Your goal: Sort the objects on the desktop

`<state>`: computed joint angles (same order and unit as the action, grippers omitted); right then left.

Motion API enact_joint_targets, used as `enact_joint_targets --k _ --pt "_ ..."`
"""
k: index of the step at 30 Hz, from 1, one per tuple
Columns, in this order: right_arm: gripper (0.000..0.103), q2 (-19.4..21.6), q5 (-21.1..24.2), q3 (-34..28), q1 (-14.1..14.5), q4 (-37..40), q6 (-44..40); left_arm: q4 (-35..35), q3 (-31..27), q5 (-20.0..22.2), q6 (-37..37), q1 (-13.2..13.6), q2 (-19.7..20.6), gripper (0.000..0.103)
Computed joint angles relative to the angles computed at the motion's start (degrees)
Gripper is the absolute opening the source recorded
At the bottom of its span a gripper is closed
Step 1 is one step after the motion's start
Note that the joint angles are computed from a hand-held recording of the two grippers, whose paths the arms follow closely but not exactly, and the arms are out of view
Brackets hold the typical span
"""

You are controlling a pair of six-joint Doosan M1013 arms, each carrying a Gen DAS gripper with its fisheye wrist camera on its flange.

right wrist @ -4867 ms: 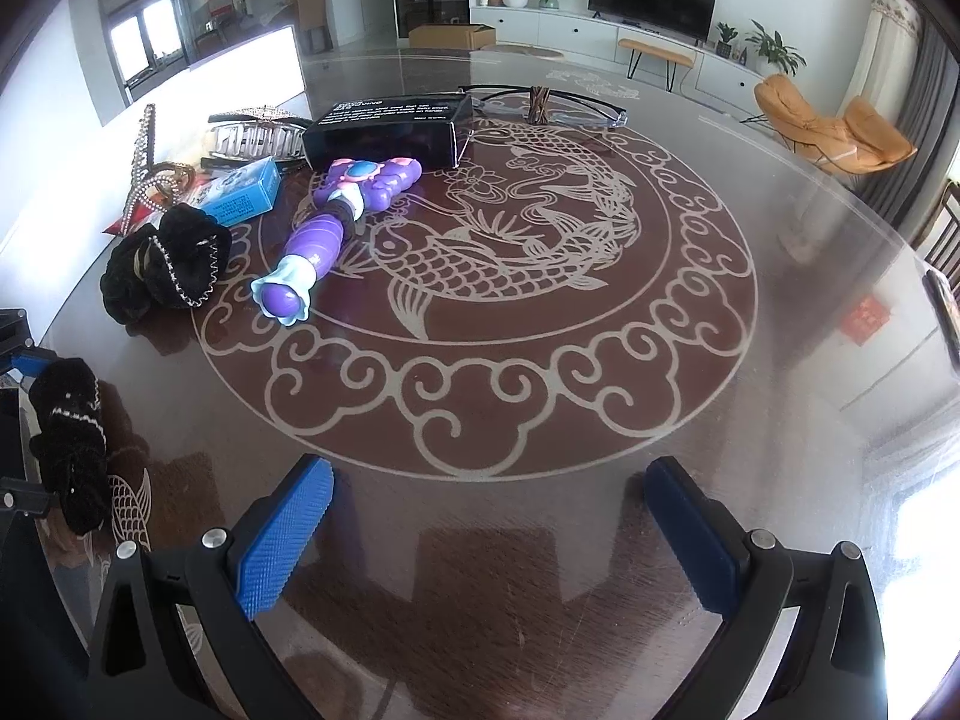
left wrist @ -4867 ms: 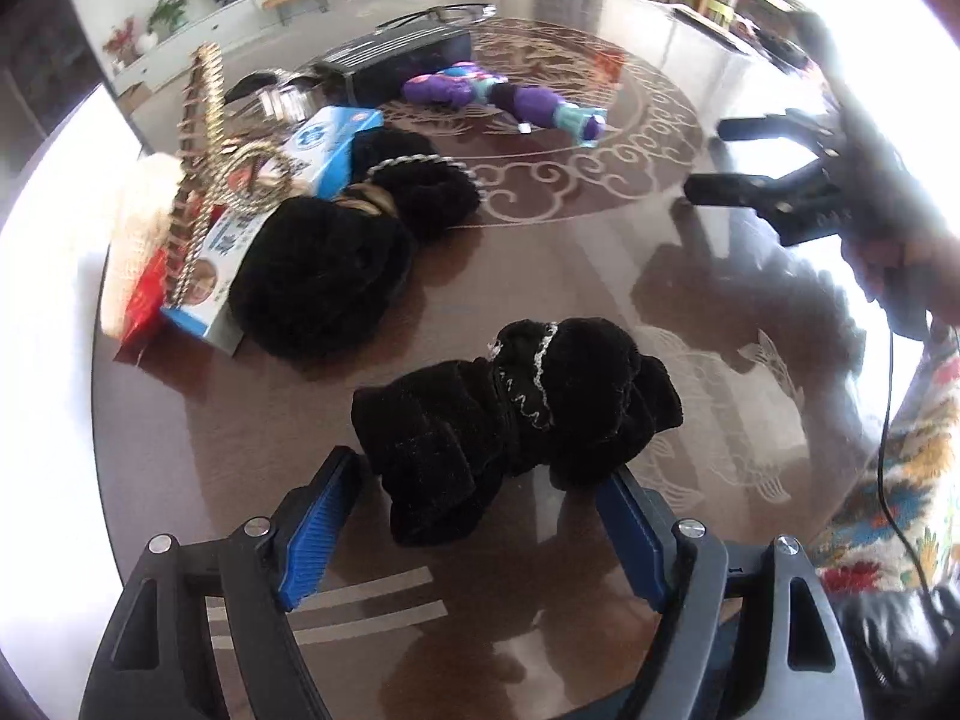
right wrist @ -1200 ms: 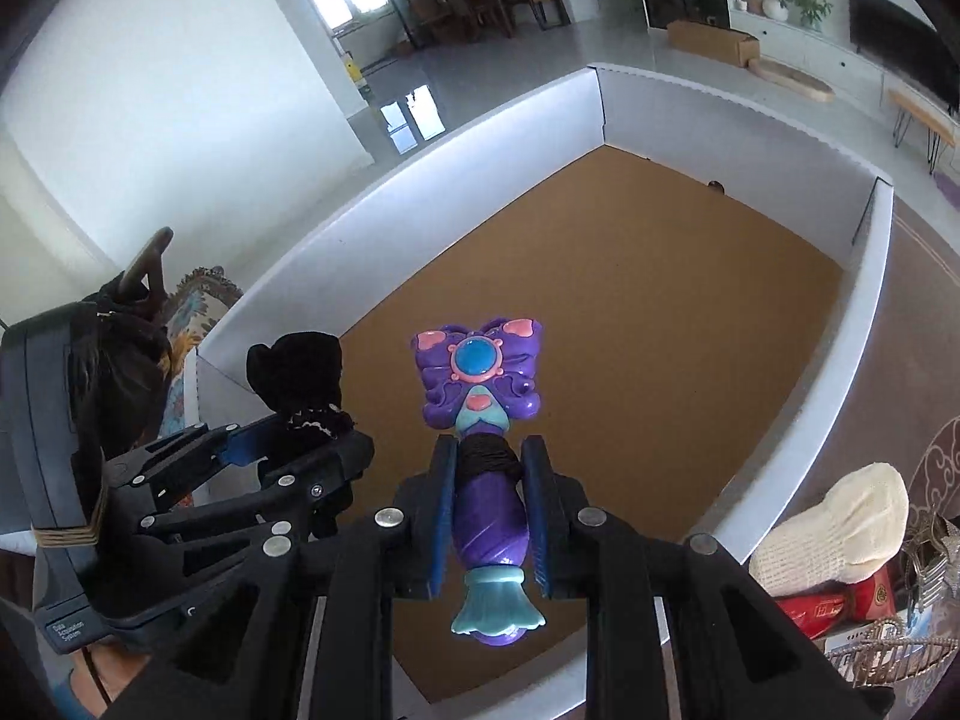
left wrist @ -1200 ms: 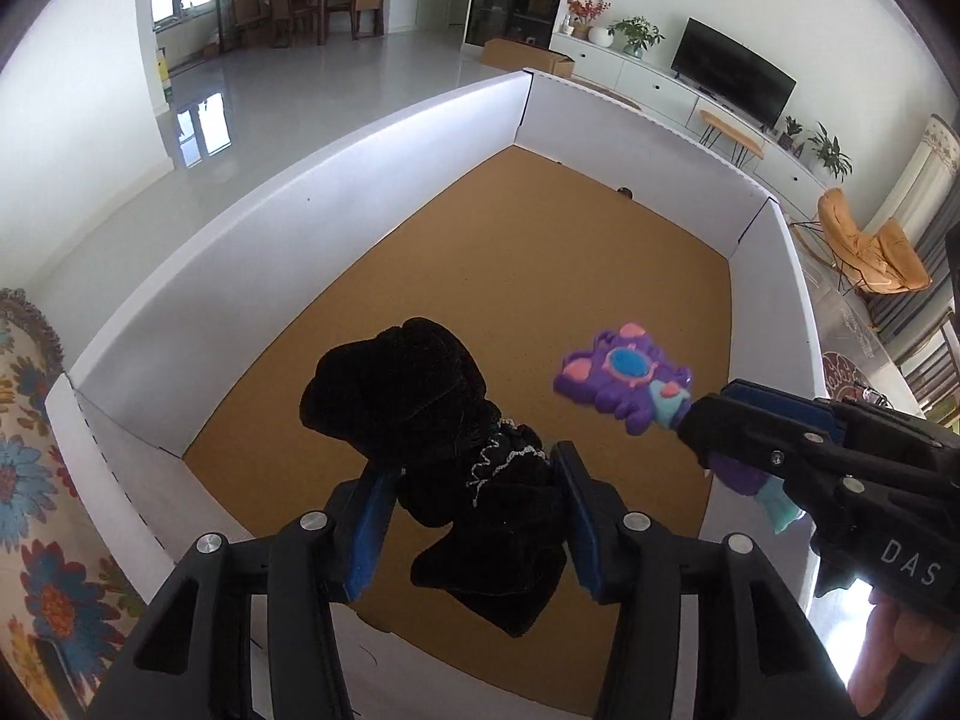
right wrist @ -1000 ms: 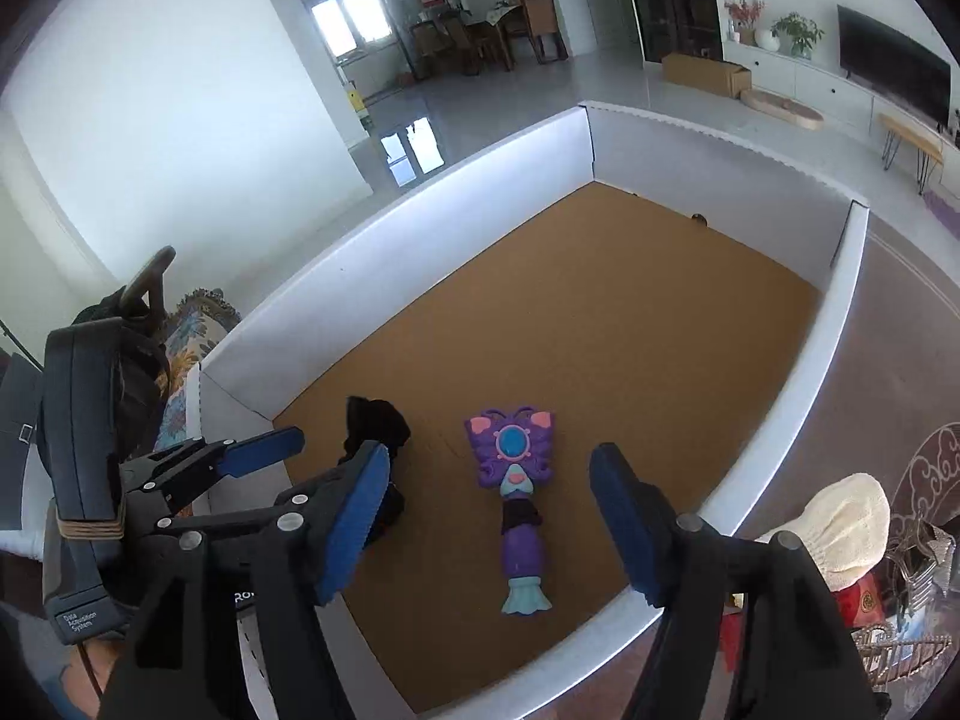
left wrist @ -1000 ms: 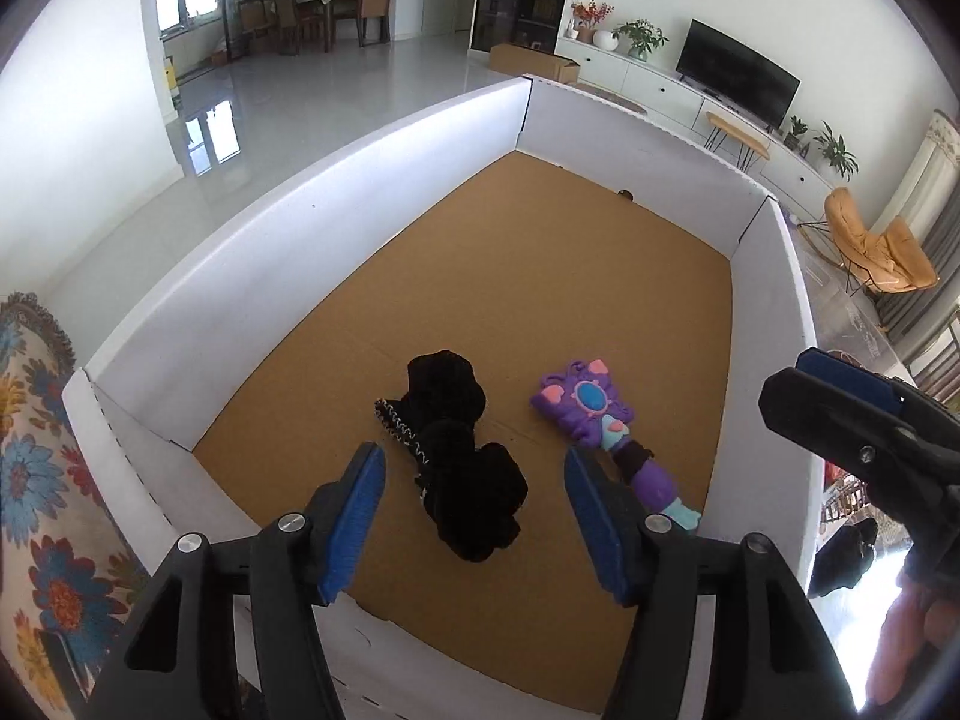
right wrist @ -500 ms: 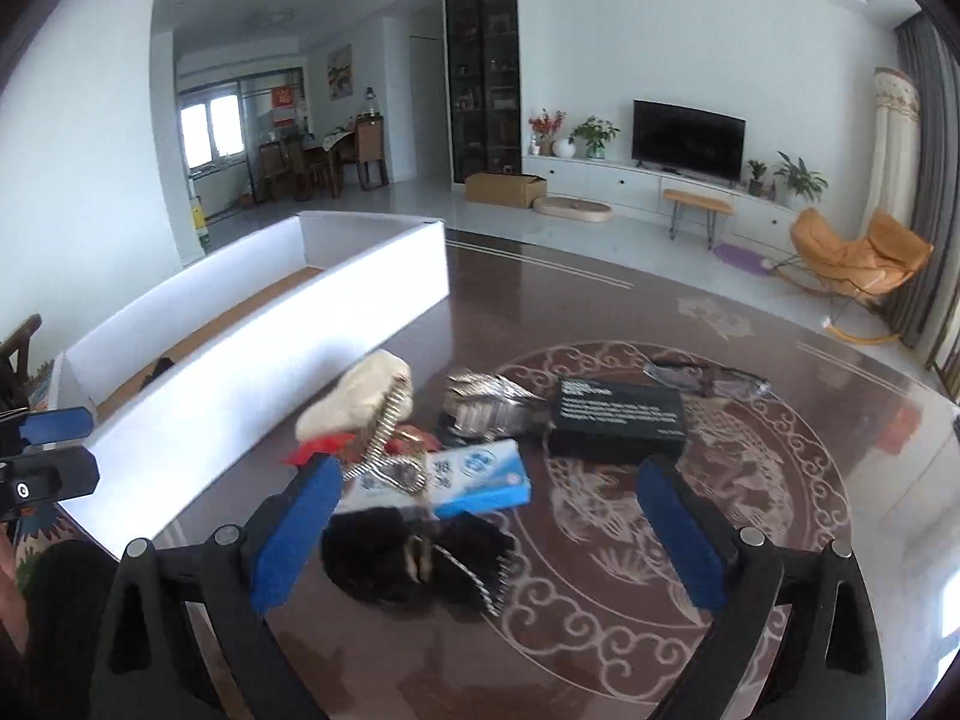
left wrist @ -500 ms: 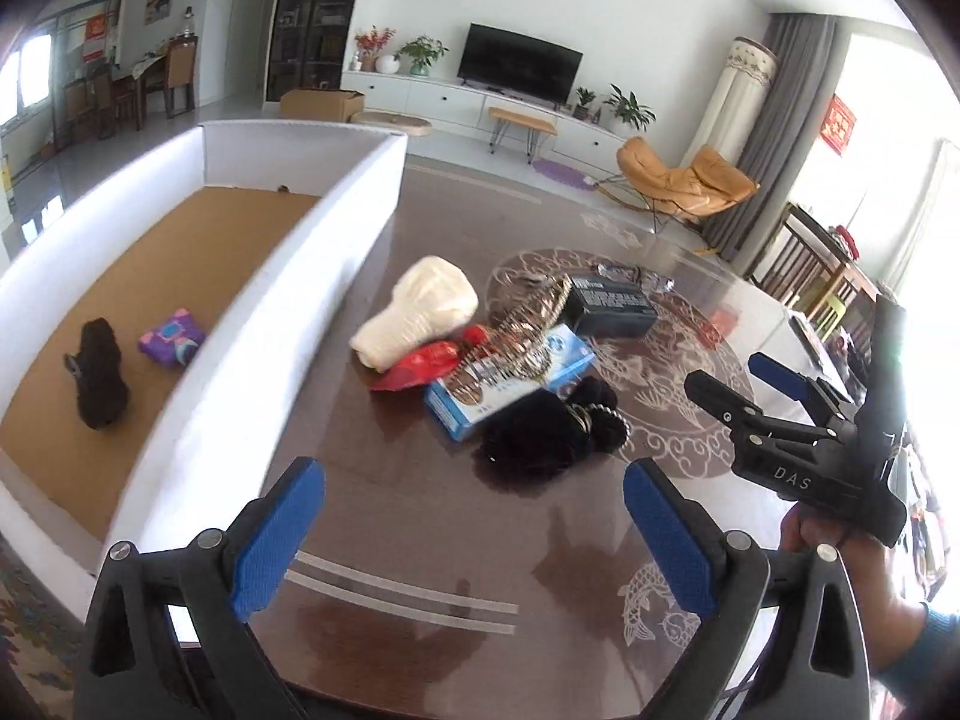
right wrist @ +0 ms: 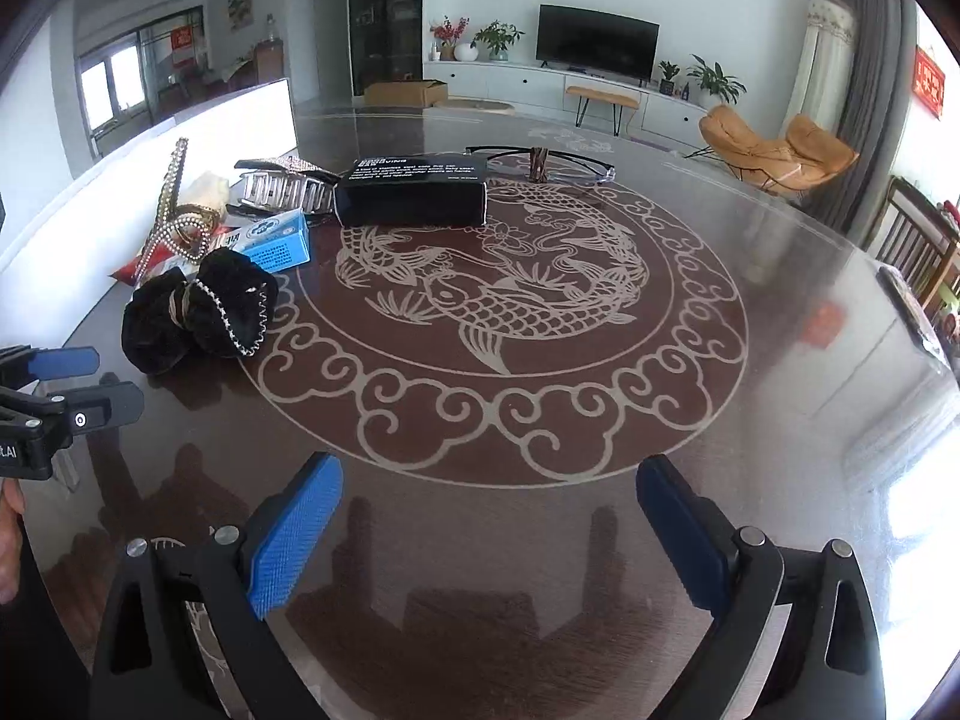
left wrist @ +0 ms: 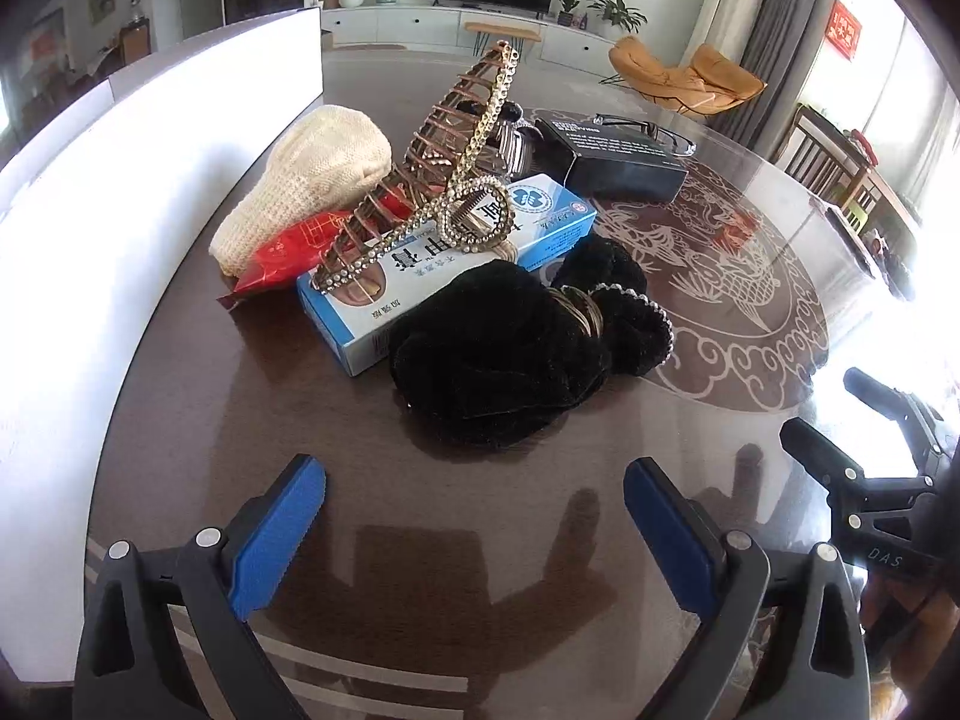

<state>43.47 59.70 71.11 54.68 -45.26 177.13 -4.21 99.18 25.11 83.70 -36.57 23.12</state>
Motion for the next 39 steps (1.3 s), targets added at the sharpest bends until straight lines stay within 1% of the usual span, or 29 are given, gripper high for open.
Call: enact_joint_targets --k 4,7,10,11,15,16,23,25,27,29,31,39 --pt "0.099 1.36 1.52 -2.29 -0.17 2.65 -4.94 1.25 0.14 -0.79 -0.5 -0.11 0.04 0.102" --pt "0.103 1.34 1.26 -2.13 -0.43 3.69 -4.55 2.06 0.18 -1.14 -1.49 -0.16 0.11 0.102" --pt "0.103 -0.21 -3.66 0.59 -1.27 5.52 -2.62 3.05 -0.02 -1.13 -2.49 -0.22 0.32 0.103" --pt "0.103 -0.35 -3.67 0.84 -1.28 5.29 -1.8 3.27 -0.1 -1.13 -2.5 -0.25 0.43 0.103" --pt "0.103 -0.25 -3.3 0.68 -1.23 5.32 -1.84 13.9 -0.74 0.71 -10.46 -1.73 1.04 0.103" --pt "0.103 -0.24 -3.32 0.69 -1.23 5.32 -1.82 15.62 -0.68 0.64 -11.72 -1.97 1.07 0.103" --pt "0.103 -0.25 -3.32 0.68 -1.24 5.32 -1.84 13.92 -0.56 0.1 -9.27 -1.73 1.09 0.103" --pt "0.103 -0.25 -3.33 0.7 -1.24 5.32 -1.83 13.05 -1.35 1.25 -8.69 -1.75 1.39 0.103" --pt "0.103 -0.25 -3.32 0.69 -1.25 5.33 -1.85 14.22 -2.05 2.75 -10.88 -1.94 1.71 0.103" --pt "0.103 -0.26 -3.33 0.7 -1.25 5.33 -1.85 16.18 -1.51 1.61 -13.36 -2.2 1.54 0.103" --pt "0.103 -0.26 -3.34 0.71 -1.25 5.33 -1.85 15.47 -0.95 0.46 -11.88 -2.1 1.3 0.103" --pt "0.103 -0.28 -3.35 0.72 -1.25 5.34 -1.86 14.75 -1.46 1.08 -10.77 -2.02 1.65 0.103"
